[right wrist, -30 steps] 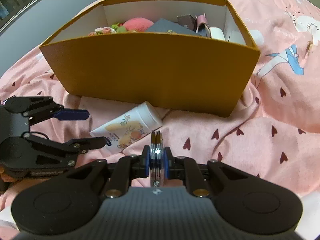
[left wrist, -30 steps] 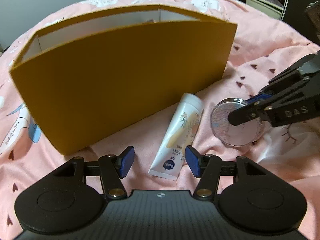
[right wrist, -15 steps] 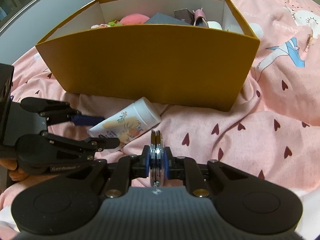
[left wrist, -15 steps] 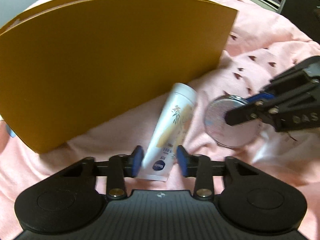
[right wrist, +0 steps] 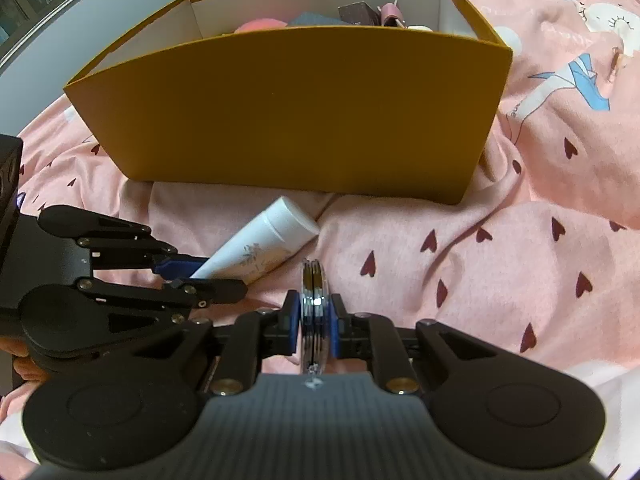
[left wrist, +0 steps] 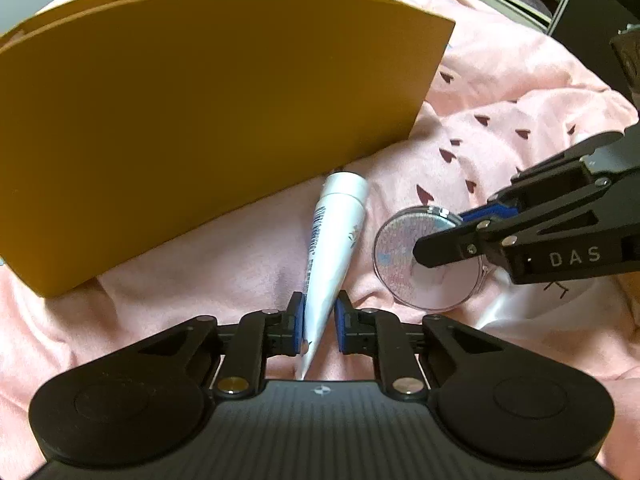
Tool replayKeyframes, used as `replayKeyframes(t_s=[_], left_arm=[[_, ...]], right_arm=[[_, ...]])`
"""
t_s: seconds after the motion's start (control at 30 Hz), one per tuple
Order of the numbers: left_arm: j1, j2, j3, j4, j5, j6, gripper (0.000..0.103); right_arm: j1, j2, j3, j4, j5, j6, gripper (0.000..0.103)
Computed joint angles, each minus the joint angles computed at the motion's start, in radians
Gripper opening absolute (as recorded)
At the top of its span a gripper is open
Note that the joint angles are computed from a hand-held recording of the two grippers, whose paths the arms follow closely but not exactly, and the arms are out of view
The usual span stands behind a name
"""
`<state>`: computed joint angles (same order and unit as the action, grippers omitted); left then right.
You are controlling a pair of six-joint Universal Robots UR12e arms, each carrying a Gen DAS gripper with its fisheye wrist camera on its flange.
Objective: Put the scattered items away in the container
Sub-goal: 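Grasp the white lotion tube by its cap end with the left gripper while the right holds the compact, then lift and carry the lotion tube and compact over the orange box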
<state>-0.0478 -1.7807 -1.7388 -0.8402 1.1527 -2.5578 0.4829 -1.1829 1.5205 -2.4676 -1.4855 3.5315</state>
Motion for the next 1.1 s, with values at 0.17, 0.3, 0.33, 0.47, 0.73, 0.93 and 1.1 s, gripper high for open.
replayKeyframes(t_s=[0.17,0.3,0.33,0.47,0.73,0.93,1.1], left_arm=[[0.018,0.020,-0.005,-0.012,-0.049,-0.015,0.014],[0.037,0.039,-0.008,-0.023,-0.102,-0.036,0.014],[0.041,0.044,-0.009,-0.022,-0.114,-0.046,0.014],[0.060,0.064,-0.013,-0.008,-0.167,-0.088,0.014],[0.090,0.080,0.003,0.081,-0.268,-0.225,0.014],[0.081,0.051,0.041,0.232,-0.212,-0.363,0.014],[0.072,0.007,0.096,0.308,-0.124,-0.459,0.014]], right_arm=[[0.000,-0.009,0.005,-0.022,0.009,-0.001,0.015],[0.006,-0.016,0.003,-0.045,-0.006,-0.020,0.015],[0.007,-0.019,0.004,-0.053,-0.007,-0.022,0.015],[0.006,-0.029,0.002,-0.083,-0.010,-0.030,0.015],[0.002,-0.044,-0.018,-0.178,-0.010,-0.047,0.015],[-0.005,-0.015,-0.084,-0.238,-0.023,-0.062,0.015],[-0.016,0.047,-0.179,-0.245,-0.024,-0.009,0.015]])
